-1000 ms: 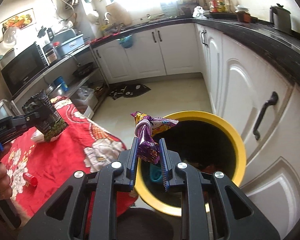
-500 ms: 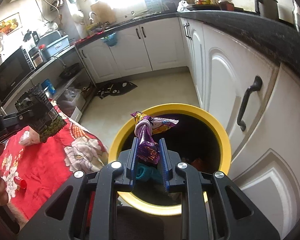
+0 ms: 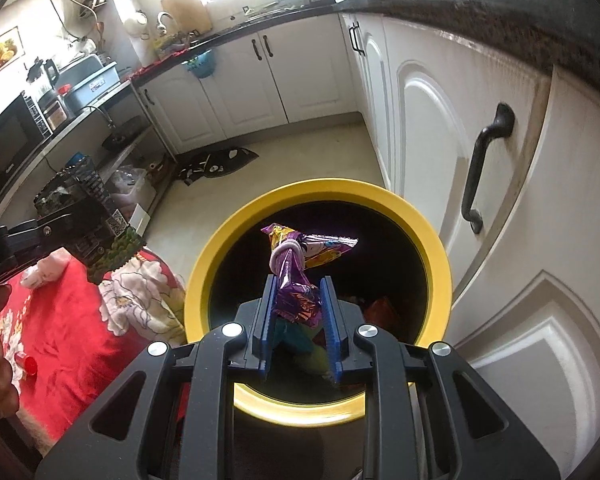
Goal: Collect trash
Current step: 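Lift the candy wrapper and snack packet and carry both over the yellow bin, then open both tools to drop the wrapper and packet into the bin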
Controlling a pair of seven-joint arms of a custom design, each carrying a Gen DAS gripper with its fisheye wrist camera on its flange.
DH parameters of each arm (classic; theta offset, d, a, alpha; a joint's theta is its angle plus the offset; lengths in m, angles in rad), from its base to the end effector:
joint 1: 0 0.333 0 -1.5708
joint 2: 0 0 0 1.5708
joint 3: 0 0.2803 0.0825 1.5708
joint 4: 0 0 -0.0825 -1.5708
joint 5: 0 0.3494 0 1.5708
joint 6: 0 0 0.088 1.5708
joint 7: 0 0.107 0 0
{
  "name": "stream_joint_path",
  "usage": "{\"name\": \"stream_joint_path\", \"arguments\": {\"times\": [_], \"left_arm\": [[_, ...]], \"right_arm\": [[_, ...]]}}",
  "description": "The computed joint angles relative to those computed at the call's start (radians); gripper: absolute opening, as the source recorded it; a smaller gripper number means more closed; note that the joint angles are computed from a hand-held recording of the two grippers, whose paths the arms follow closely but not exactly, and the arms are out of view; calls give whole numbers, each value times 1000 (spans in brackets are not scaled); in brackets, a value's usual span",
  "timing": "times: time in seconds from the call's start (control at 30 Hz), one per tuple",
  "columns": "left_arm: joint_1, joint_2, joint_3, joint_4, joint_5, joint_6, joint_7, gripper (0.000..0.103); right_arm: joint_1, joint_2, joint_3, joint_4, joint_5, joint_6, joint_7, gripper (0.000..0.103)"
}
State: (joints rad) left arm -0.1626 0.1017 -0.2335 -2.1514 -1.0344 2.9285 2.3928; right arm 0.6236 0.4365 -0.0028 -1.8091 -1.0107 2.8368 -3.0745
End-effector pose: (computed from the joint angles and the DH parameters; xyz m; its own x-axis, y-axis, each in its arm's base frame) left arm 0.5288 -0.1598 0.3948 -0.3521 -0.8897 0.2905 -0.7478 0.0808 -0.6589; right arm 0.4910 0.4053 0.3395 -0.0272 -0.9676 -0.2512 -0.7390 0.1887 -0.6468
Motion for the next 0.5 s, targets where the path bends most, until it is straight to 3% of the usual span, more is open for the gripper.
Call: {"name": "stream_joint_path", "arguments": {"times": [0.17, 0.2, 0.3, 0.37, 0.43, 0.5], "left_arm": [[0, 33, -4, 31, 20, -21, -18, 4], [1, 39, -5, 35, 25, -20, -21, 7], [4, 45, -7, 35, 19, -4, -32, 48], [11, 42, -6, 30, 12, -5, -37, 50], [16, 31, -3, 17, 8, 10, -43, 64], [27, 11, 1, -1, -26, 17, -33, 70]], "right_arm": [[-6, 7, 3, -7, 17, -2, -11, 23], [-7, 7, 5, -7, 23, -4, -15, 30], [-3, 6, 1, -10, 27, -16, -11, 42], [0, 3, -1, -13, 21, -20, -3, 46], [2, 0, -3, -14, 13, -23, 7, 46], [4, -3, -4, -14, 1, -20, 16, 47]]}}
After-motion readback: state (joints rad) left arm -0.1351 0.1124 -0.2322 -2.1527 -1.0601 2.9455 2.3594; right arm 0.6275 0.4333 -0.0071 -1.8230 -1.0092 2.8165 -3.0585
